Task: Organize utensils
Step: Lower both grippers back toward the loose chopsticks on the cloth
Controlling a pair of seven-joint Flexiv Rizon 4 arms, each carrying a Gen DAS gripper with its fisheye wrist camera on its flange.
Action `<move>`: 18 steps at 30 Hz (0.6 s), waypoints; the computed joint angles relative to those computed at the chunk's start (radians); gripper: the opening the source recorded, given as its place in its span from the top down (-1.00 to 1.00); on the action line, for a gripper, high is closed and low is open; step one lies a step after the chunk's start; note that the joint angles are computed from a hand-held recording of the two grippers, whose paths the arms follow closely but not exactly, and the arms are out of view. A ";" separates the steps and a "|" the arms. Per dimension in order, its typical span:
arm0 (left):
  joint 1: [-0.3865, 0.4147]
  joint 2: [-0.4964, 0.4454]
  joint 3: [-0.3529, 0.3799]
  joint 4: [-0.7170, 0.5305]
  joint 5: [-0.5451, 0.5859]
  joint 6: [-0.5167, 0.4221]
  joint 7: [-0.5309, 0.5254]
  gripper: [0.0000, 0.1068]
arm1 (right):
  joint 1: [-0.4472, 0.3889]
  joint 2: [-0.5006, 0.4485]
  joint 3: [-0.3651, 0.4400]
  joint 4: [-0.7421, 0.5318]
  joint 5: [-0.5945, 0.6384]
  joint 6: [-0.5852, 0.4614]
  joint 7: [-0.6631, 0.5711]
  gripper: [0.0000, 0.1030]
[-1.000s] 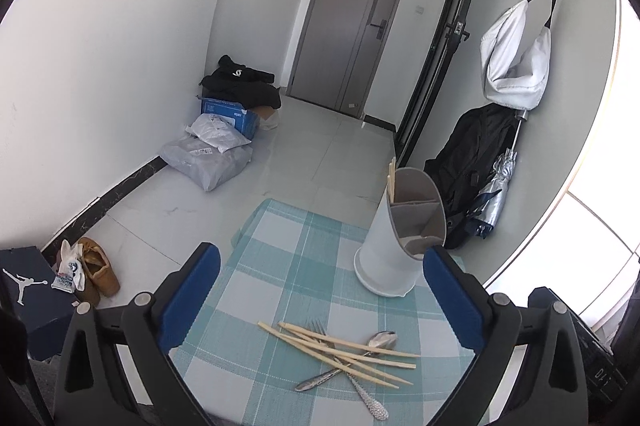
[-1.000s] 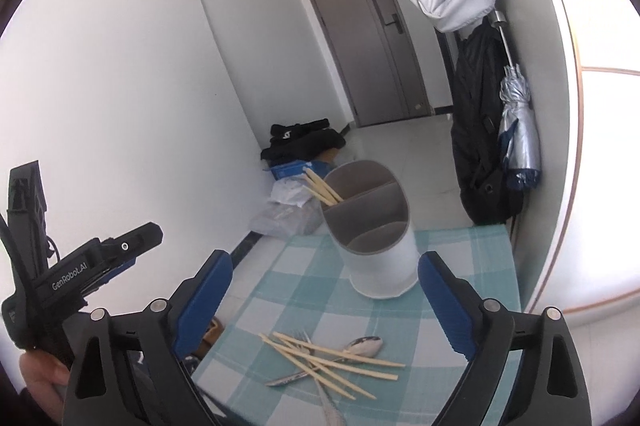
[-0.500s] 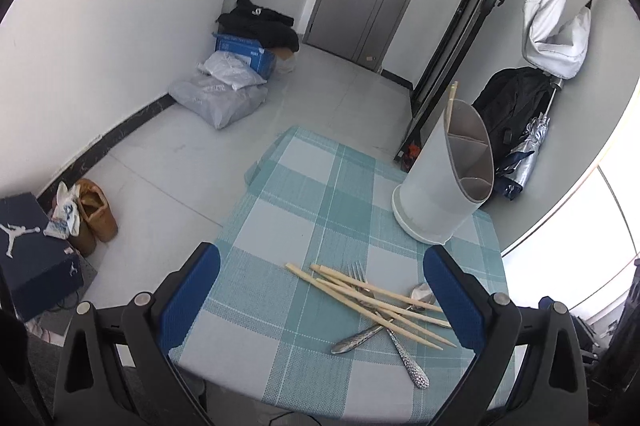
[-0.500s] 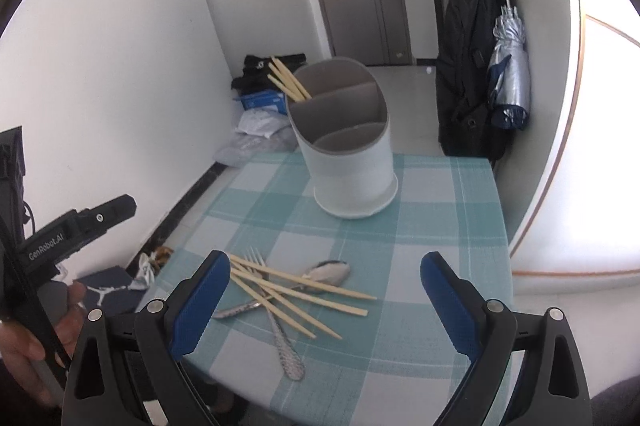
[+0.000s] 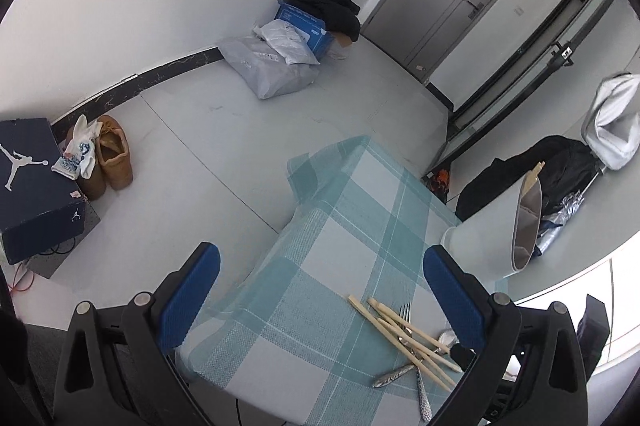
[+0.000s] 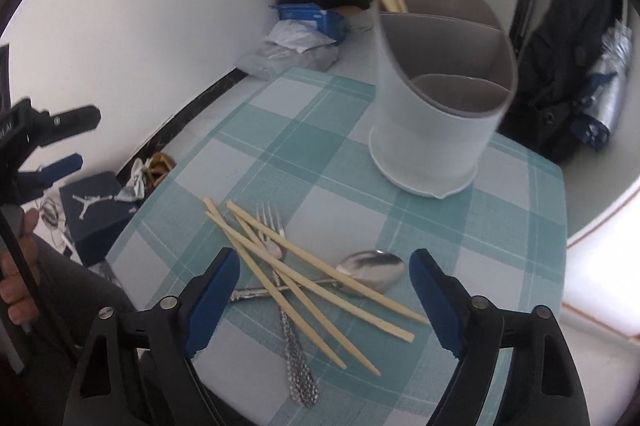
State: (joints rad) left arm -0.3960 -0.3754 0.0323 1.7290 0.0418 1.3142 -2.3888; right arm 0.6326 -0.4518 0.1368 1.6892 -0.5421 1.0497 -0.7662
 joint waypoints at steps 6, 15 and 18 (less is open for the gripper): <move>0.033 -0.005 -0.037 0.016 -0.058 0.010 0.017 -0.87 | 0.001 -0.148 0.055 -0.227 0.096 -0.175 -0.252 -0.14; 0.059 -0.005 -0.064 0.030 -0.133 0.009 0.094 -0.87 | 0.010 -0.223 0.076 -0.385 0.242 -0.340 -0.472 0.36; 0.057 -0.004 -0.057 0.035 -0.144 0.010 0.089 -0.87 | 0.018 -0.231 0.070 -0.400 0.264 -0.362 -0.505 0.38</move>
